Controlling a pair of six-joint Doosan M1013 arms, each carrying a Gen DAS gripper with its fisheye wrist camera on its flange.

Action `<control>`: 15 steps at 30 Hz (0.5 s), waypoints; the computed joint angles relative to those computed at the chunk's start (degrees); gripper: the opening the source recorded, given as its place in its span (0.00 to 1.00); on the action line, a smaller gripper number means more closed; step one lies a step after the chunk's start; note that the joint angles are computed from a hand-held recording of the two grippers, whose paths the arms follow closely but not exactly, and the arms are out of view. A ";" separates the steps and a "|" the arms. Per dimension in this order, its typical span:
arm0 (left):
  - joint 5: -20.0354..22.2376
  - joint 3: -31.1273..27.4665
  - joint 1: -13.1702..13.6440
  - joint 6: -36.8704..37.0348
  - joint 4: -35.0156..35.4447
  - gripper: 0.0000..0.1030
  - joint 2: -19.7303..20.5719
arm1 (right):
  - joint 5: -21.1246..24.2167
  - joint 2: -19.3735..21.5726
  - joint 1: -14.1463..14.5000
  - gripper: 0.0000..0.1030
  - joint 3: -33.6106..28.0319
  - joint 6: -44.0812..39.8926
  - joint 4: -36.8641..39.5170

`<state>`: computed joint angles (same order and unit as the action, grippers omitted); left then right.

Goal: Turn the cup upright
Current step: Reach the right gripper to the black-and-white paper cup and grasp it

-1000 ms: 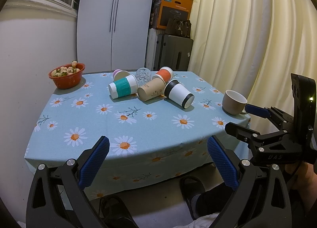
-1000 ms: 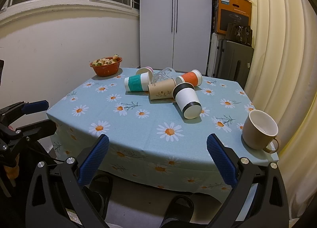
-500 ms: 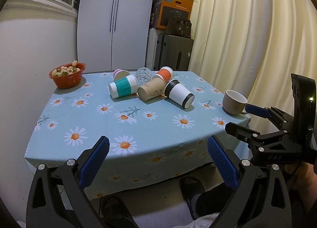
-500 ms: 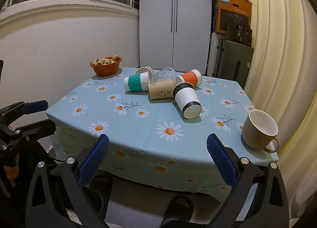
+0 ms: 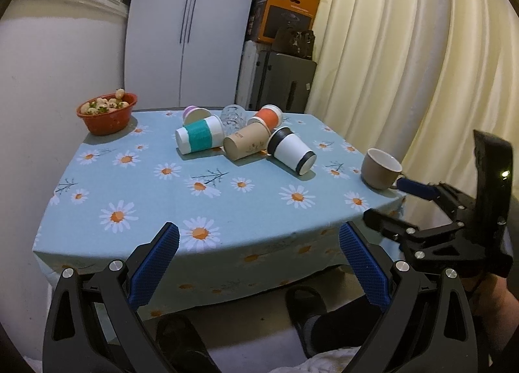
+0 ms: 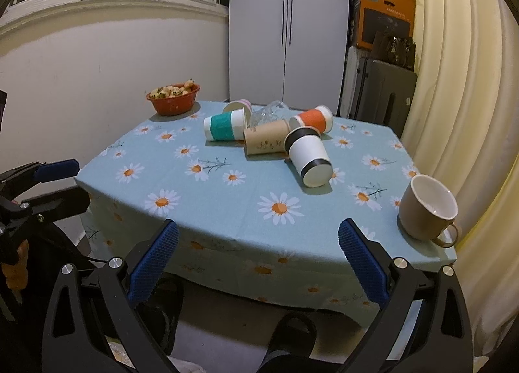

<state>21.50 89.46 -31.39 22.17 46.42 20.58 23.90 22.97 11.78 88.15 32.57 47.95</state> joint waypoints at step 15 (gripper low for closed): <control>2.94 -9.41 6.74 32.09 -47.14 0.94 5.07 | 34.64 18.64 -0.98 0.95 -35.71 24.28 -23.89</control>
<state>24.44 80.05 -24.65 54.27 -0.72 25.66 58.54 41.61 10.80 52.44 56.84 24.06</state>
